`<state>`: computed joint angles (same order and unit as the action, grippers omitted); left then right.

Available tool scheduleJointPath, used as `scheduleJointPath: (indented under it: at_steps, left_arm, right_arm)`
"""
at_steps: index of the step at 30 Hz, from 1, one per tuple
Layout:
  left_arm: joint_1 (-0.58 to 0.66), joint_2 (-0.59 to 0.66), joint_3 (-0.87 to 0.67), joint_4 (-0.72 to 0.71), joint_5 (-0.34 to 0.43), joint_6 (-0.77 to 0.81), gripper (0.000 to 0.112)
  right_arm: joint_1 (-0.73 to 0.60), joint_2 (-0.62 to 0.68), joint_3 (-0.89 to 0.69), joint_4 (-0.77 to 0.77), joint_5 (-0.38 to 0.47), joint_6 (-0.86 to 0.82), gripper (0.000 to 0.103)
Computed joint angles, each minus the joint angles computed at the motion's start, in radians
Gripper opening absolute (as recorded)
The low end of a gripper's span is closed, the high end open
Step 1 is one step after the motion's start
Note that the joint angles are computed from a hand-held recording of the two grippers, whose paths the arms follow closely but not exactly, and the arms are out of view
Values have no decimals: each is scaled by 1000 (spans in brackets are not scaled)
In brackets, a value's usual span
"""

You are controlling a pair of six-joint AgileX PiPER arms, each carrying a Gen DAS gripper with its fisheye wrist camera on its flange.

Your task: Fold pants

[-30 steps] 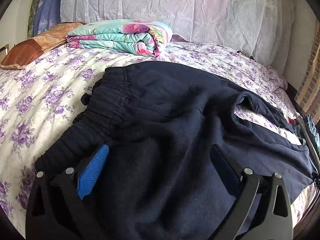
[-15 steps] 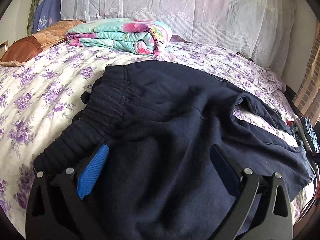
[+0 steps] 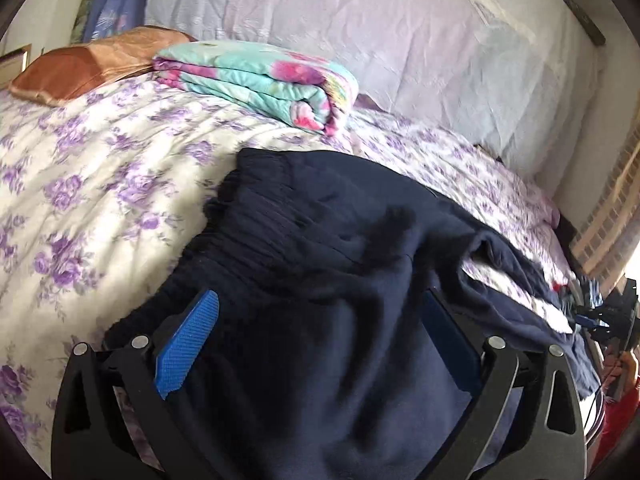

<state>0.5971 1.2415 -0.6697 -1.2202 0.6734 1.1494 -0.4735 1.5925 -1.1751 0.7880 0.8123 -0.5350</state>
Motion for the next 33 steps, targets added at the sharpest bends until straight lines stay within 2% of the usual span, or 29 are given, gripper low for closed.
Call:
scheduleJointPath:
  at_steps: [1,3,6,7,9,10,11,13,15,18,20,22,24,25,27,31,33]
  left_arm:
    - [41,25,7,-46,54,47,98]
    - [78,32,12,-87,102,83,98]
    - [85,38,17,-114,114,102,98]
    - [84,40,17,-115,112,104,98]
    - [86,40,18,-117,114,106,98]
    - [87,38,18,-119,115,106,98]
    - [89,38,18,-121,117,106,98]
    - [92,39,19,-124,121,108,98]
    - [92,39,18,-123,121,107,98]
    - [91,37,20,-121,117,107,98]
    - [93,39,20,-123,120,110,98]
    - [94,39,19,-121,122,108,98]
    - [92,39,16,-108,121,99,98]
    - [91,43,7,-92,123,86,98]
    - [94,33,-22,-16,138,16,98]
    - [112,-8,-104,88,163,-68,98]
    - [61,12,-198,184,102,-160,98]
  right_arm:
    - [34,48,-44,-24,-24,58,31]
    - [61,132,-109,-40,-31,143,31]
    - [55,220,-145,63,-41,128,33]
    - [58,239,-153,93,-62,123,38]
    - [64,263,-160,135,-92,113,40]
    - [76,282,-175,126,-102,126,28]
    - [88,289,-178,112,-122,136,5]
    - [107,268,-164,89,-151,134,4]
    - [103,171,-122,112,-173,55,4]
    - [38,69,-136,73,-104,59,4]
    - [21,71,-166,-79,-97,131,6]
    - [10,140,-180,-237,-85,208,12]
    - [-21,221,-198,-236,-9,155,12]
    - [-45,209,-161,-175,-25,89,12]
    - [-66,138,-88,-150,-67,59,23]
    - [-34,-97,57,-309,-260,146,26]
    - [-21,-174,86,-295,-304,121,34]
